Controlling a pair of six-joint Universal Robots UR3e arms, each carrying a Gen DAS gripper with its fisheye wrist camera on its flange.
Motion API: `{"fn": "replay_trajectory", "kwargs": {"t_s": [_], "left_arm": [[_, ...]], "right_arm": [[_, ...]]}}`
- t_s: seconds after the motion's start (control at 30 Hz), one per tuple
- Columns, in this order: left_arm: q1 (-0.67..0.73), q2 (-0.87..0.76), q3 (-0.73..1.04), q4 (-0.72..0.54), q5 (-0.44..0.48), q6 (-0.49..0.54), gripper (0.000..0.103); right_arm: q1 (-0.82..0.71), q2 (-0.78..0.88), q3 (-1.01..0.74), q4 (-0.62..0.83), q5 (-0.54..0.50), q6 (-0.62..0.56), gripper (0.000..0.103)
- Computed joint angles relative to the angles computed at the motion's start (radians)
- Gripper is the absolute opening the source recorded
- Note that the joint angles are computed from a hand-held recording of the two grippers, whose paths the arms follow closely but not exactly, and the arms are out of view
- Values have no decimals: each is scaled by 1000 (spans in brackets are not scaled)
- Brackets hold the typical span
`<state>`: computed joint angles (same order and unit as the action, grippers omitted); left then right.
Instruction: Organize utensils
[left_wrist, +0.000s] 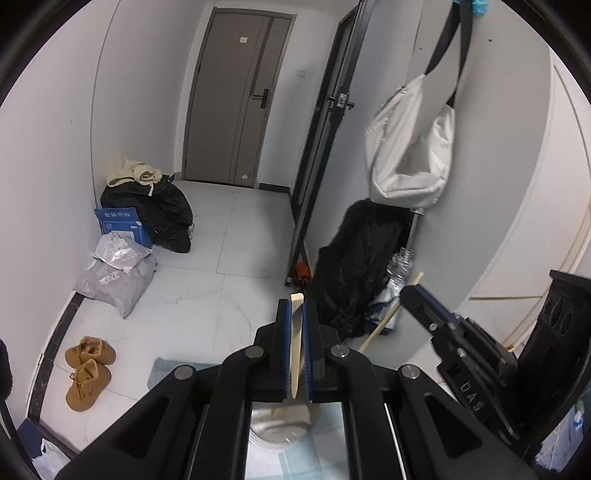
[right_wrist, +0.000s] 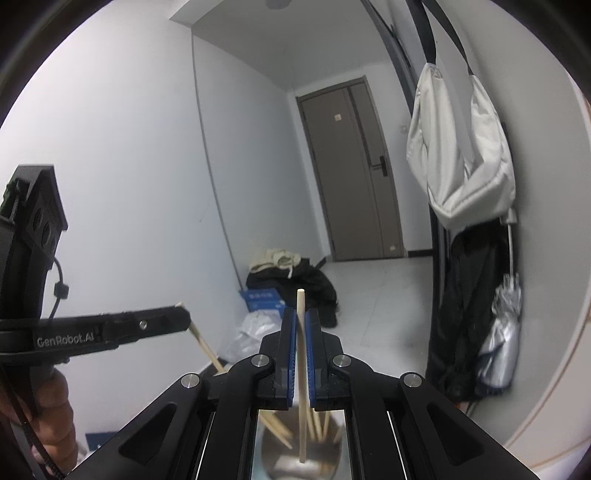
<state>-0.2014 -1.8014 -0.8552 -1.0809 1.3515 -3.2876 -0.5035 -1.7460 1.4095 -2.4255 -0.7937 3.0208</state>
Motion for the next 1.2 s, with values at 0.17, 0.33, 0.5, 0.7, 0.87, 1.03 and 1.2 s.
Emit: {"fn": "replay_trajectory", "kwargs": {"t_s": [0.17, 0.33, 0.5, 0.7, 0.87, 1.03, 1.2], "left_arm": [[31, -54, 1, 15, -11, 9, 2], [44, -101, 3, 21, -13, 17, 2], [59, -115, -29, 27, -39, 30, 2], [75, -121, -60, 20, -94, 43, 2], [65, -104, -155, 76, -96, 23, 2], [51, -107, -198, 71, -100, 47, 2], [65, -87, -249, 82, -122, 54, 2]], "right_arm": [[79, 148, -96, -56, -76, 7, 4], [116, 211, -92, -90, -114, -19, 4], [119, 223, -38, -122, -96, -44, 4], [118, 220, 57, -180, -72, -53, 4], [133, 203, 149, -208, -94, -102, 4], [124, 182, 225, -189, -89, -135, 4], [115, 177, 230, -61, -76, -190, 6]]}}
